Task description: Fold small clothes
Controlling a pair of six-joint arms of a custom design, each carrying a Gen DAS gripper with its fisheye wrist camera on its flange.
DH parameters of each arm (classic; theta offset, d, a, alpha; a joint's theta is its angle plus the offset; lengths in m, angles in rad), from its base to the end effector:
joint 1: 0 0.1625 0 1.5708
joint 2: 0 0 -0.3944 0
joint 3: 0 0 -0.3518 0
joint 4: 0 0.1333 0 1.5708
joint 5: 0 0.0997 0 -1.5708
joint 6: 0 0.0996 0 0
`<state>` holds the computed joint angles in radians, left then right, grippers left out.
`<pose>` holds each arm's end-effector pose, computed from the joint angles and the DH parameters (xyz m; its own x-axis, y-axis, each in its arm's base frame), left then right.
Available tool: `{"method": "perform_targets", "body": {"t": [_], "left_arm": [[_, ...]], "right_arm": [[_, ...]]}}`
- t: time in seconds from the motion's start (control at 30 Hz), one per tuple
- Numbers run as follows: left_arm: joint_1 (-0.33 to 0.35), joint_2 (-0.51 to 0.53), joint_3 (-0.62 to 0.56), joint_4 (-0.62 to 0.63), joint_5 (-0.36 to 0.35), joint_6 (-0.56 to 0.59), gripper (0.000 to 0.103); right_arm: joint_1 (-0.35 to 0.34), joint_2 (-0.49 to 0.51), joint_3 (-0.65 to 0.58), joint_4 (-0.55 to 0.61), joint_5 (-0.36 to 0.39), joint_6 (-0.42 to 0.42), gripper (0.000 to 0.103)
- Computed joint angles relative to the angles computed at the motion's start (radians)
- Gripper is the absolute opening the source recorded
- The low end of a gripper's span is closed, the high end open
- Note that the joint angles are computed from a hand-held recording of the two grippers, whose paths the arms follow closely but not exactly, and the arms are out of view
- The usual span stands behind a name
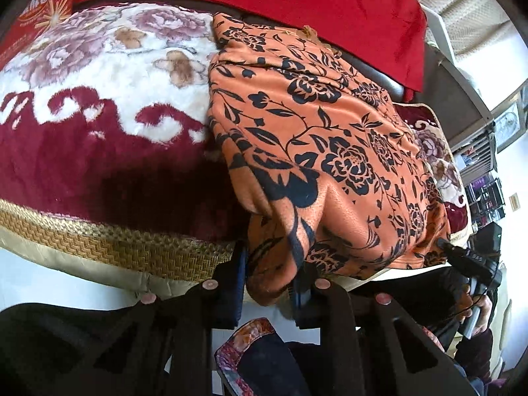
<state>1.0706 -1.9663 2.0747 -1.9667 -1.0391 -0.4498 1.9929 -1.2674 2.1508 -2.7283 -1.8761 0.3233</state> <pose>0.0089 -0.3670 0.4343 -0.9432 -0.1072 -0.3145 0.0553 0.8827 -0.4667 0.2839 -0.3798 0.2025 -0.9819 -0.0211 0.1884 -0.0870 0.9332 -0.3486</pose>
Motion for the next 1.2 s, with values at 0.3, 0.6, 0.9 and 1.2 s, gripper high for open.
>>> {"method": "perform_targets", "body": {"t": [0.3, 0.6, 0.9, 1.2], "left_arm": [[0.029, 0.026, -0.019, -0.048, -0.018, -0.001, 0.065], [0.039, 0.073, -0.023, -0.049, -0.059, 0.023, 0.014], [0.052, 0.078, -0.03, -0.068, -0.106, 0.065, 0.007], [0.003, 0.162, -0.225, -0.118, -0.099, 0.207, 0.006]], "right_arm": [[0.038, 0.008, -0.02, -0.047, 0.078, -0.029, 0.011], [-0.054, -0.002, -0.006, 0.046, 0.095, 0.046, 0.018], [-0.072, 0.036, -0.017, 0.019, 0.085, 0.017, 0.022], [-0.06, 0.043, -0.109, -0.097, 0.287, -0.063, 0.01]]}}
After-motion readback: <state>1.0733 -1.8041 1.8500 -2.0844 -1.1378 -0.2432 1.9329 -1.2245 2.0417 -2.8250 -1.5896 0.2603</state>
